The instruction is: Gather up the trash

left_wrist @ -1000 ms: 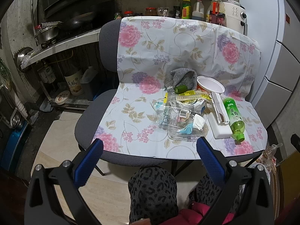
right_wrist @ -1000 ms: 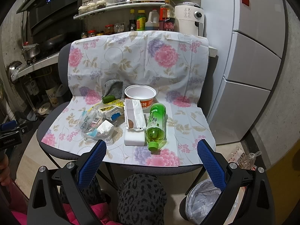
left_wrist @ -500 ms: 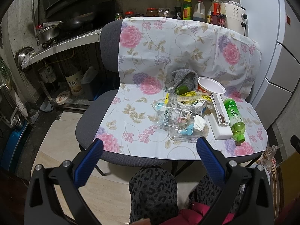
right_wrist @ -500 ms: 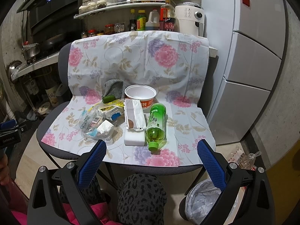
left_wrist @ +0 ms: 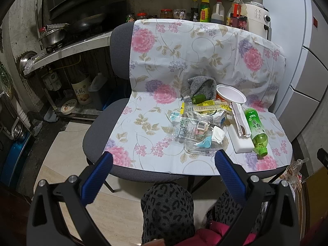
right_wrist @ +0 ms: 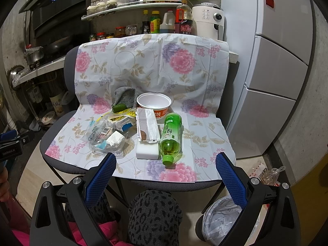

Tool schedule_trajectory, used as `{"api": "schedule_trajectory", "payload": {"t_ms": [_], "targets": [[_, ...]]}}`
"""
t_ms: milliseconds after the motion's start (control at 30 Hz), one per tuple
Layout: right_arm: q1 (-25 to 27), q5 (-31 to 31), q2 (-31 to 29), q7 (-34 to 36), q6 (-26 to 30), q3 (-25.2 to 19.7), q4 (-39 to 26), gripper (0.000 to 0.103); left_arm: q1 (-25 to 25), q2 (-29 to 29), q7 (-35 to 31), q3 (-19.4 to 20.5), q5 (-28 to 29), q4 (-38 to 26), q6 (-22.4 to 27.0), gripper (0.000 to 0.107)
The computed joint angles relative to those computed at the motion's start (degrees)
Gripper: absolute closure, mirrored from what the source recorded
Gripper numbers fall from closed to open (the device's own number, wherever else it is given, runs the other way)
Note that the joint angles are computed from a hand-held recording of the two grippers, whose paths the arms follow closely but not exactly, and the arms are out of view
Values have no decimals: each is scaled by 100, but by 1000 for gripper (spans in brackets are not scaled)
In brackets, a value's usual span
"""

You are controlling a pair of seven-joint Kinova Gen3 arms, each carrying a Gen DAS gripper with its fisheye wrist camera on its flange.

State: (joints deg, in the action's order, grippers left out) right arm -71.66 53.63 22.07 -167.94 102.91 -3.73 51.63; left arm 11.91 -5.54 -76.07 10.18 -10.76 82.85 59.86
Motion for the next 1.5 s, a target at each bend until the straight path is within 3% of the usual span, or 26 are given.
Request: {"api": "schedule_trajectory", "payload": {"t_ms": [367,633,933,1333,1400,1500], "targets": [[6,-23,44,39,0,33,-76,6,-4,39,1,-10,-5,-47,53,11],[228,-253,-28,-113,-232,-19,220,6,-8,246,14,-72,2,-59,66,11],[809,-547,-236,-82,-952,-171,817,6,15,431,-93,-190,144,129,-375,11],[1511,-816,-387,-235,-1840,-243,1682,6,472,1237,121,-195,-356,-141,-381,11],[1603,-801,-441,-342,-1993,-257,1856,6,494,1346,66,-245,-284,-140,-455,11],[1682,-568,-589,-686,-2371,-269,2290,6,665,1399,235,-315,-624,22,-759,11]]}}
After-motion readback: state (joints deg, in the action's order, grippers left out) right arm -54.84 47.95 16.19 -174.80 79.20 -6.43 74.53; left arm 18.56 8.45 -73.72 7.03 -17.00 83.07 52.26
